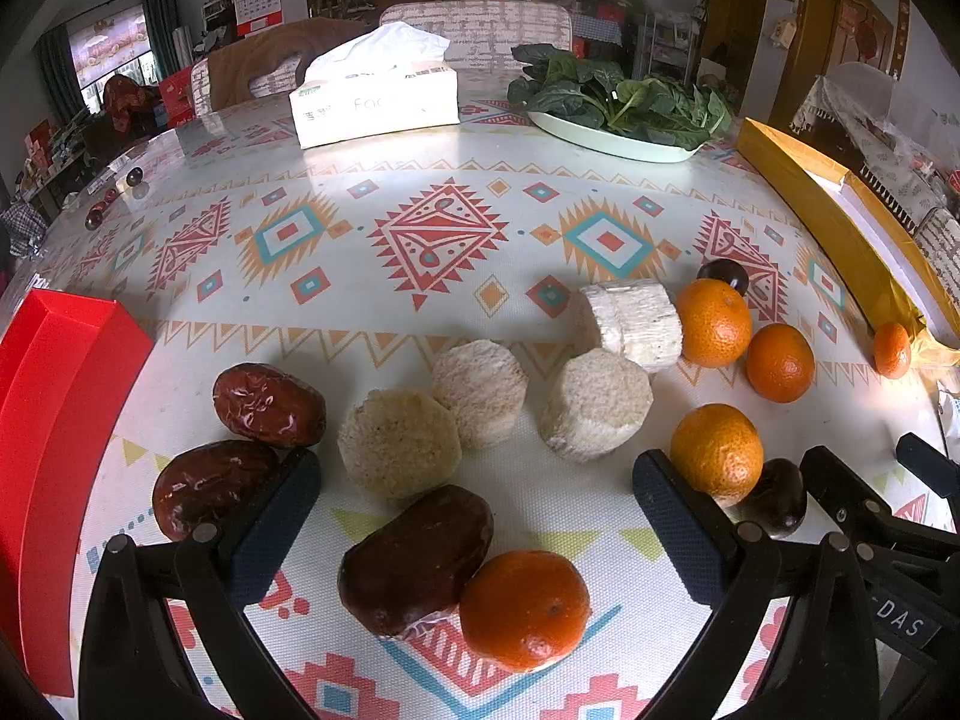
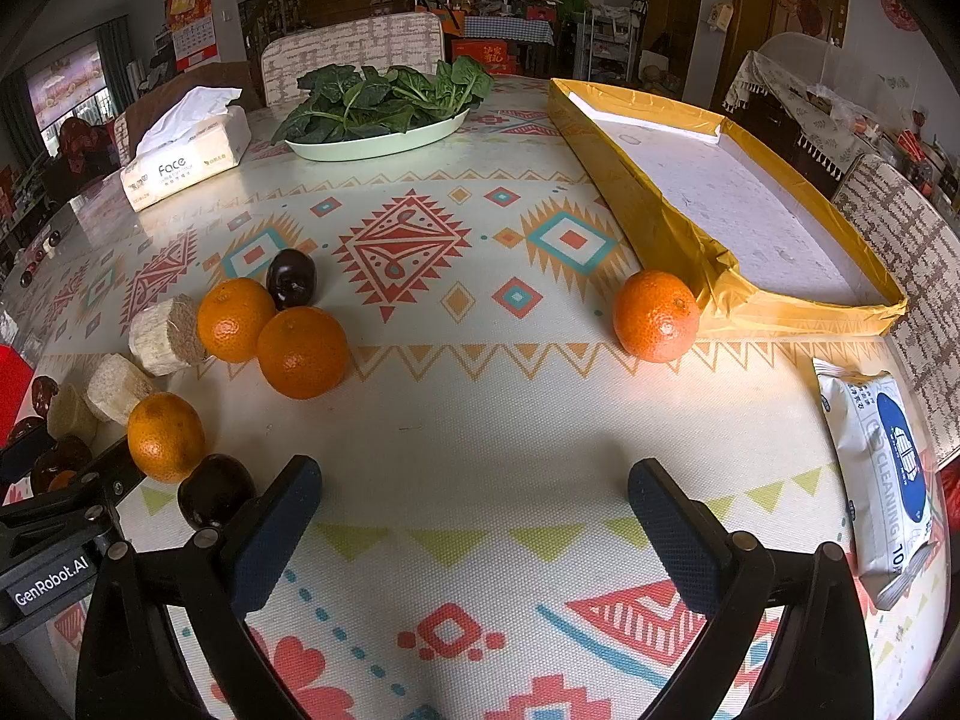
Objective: Organize fruits
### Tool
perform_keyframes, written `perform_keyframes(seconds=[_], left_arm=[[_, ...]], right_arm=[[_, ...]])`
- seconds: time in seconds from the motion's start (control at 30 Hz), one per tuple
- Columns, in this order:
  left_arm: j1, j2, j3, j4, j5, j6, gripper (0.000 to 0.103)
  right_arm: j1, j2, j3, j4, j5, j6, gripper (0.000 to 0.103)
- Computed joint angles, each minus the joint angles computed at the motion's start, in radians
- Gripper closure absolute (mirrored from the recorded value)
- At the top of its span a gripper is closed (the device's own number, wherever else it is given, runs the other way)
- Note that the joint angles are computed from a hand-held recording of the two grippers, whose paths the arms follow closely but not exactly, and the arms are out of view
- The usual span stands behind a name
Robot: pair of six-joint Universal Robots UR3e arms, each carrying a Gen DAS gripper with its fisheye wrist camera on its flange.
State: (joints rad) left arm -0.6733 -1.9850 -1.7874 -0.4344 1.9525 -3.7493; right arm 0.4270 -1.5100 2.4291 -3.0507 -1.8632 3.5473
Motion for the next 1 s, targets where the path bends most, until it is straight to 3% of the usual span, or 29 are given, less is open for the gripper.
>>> perform_keyframes(seconds=[0.27,0.37,0.6,0.77,0.83,0.9,1.0], left_arm=[[0.001,0.001,-0.001,0.0,-0.002,0.002,0.0],[0.024,0.031,-0.006,-0.034,-0.069,0.069,0.0],[0.051,0.077,-0.068,-0.018,-0.14,0.171,0.0],[0.024,0.131,-0.123,-0.036,-0.143,0.133,0.0],[0.034,0.193,-0.201,0.021,-0.18,0.117,0.0],[0.016,0.298,-0.306,0.103,-0.147,0.093,0.0],[-0.065,0.464,-0.436,0.222,0.003,0.071,0.0]], right_arm=[[0.0,0.001,0.0,-0.001,0.0,0.0,0.0],[0.0,0.002,0.0,-0.001,0.0,0.001,0.0],[0.011,-0.078,-0.013,0.149,0.026,0.02,0.0],[0.028,-0.097,0.004,0.152,0.015,0.039,0.0],[0.024,-0.075,-0.006,0.138,0.012,0.035,0.0],[0.043,-0.084,0.002,0.14,-0.006,0.049,0.001],[0.114,-0.131,0.04,0.095,-0.085,0.092,0.005]])
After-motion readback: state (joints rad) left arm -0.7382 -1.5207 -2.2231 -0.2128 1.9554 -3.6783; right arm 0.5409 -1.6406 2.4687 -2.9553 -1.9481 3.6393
